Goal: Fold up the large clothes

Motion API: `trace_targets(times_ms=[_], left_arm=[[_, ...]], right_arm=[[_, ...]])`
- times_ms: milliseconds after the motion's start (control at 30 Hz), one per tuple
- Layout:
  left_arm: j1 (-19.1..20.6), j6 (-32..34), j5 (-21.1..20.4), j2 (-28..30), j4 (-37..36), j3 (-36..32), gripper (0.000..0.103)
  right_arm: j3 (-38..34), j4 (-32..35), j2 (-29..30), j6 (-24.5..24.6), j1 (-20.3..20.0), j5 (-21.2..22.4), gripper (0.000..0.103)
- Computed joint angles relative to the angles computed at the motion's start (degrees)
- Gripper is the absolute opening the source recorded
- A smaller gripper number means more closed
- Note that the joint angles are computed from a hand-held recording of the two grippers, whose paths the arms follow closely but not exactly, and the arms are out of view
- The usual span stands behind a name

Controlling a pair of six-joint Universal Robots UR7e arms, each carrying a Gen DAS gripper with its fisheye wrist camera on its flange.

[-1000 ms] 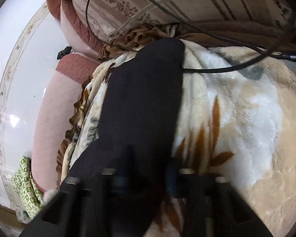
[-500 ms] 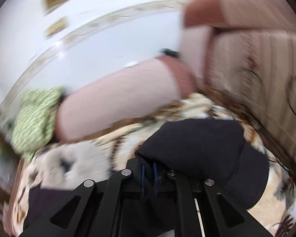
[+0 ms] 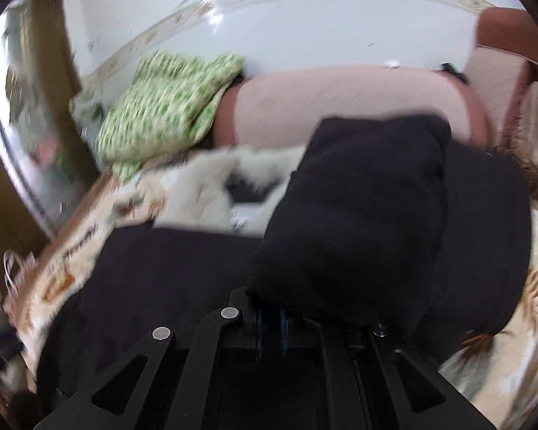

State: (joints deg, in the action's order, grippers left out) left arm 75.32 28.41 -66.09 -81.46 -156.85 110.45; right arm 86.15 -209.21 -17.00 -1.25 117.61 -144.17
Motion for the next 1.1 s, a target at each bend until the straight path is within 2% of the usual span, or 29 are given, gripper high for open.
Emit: trace_targets(times_ms=[67,133,167,200,267,400,467,533,600,667,767,800,900,1033,1067,1100], left_arm=[[-0.4,0.2,-0.3,0.8,0.0,-0.7,0.078],[-0.9,0.3,-0.7,1.6,0.2,-1.4,0.078],[-1.1,0.4,-1.1,1.9,0.6,-1.9,0.078],[-1.4,0.5,-1.4,2.4,1.1,-2.3,0.078],[-2.2,0.7,-2.1,3.8,1.7,-3.3,0.078],[-3.7,0.9,-4.0,5.8,1.0,-4.1,0.079],[-4.2,1.5,-6.8,6.7,1.6,-4.1,0.080],[-4.5,3.1,-9.9,7.6,2.7,-4.0,0.082],[-5.2,5.4,-11.3,8.6,2.4,-3.2,0.082],[-5.8,7.4,-12.7,9.7,1.9,-2.6,0.082],[-6.3,8.3,-15.3,11.4,4.2,-3.1,0.083],[-6.6,8.5,-15.1,12.0,4.3,-3.2,0.085],[-7.7,9.6,-10.2,14.9,-0.8,-2.6,0.085],[-7.6,8.9,-8.3,17.6,-1.4,-4.1,0.084],[-7.6,8.0,-7.9,18.3,-0.2,-4.9,0.074],[-7.8,6.8,-6.3,19.0,1.8,-5.9,0.030]], right_arm=[[-2.4,1.7,2.7,-0.6,-0.3,-1.2,0.012],[-3.2,2.9,4.0,-1.4,-0.4,-1.5,0.024],[-1.8,3.3,3.5,-0.4,-0.7,1.2,0.043],[-0.3,2.7,3.0,0.2,-0.9,3.8,0.057],[1.2,1.1,2.7,0.0,-0.7,5.4,0.062],[8.2,1.6,-2.3,0.5,0.3,10.1,0.062],[12.5,-3.2,-5.1,-2.0,1.4,10.4,0.062],[16.2,-11.2,-7.0,-3.7,1.7,10.4,0.063],[20.2,-19.1,-8.8,-1.2,0.6,12.3,0.073],[23.0,-25.2,-9.6,2.6,-1.1,13.5,0.073],[24.7,-28.6,-10.0,6.8,-3.2,13.8,0.073],[24.9,-29.2,-10.1,7.6,-3.7,13.6,0.073],[25.4,-31.4,-9.9,8.3,-4.1,13.3,0.073],[23.4,-31.0,-8.8,8.3,-3.7,12.1,0.073],[23.8,-31.4,-8.9,8.2,-3.5,11.5,0.073],[23.4,-31.3,-8.7,8.2,-3.2,10.9,0.073]])
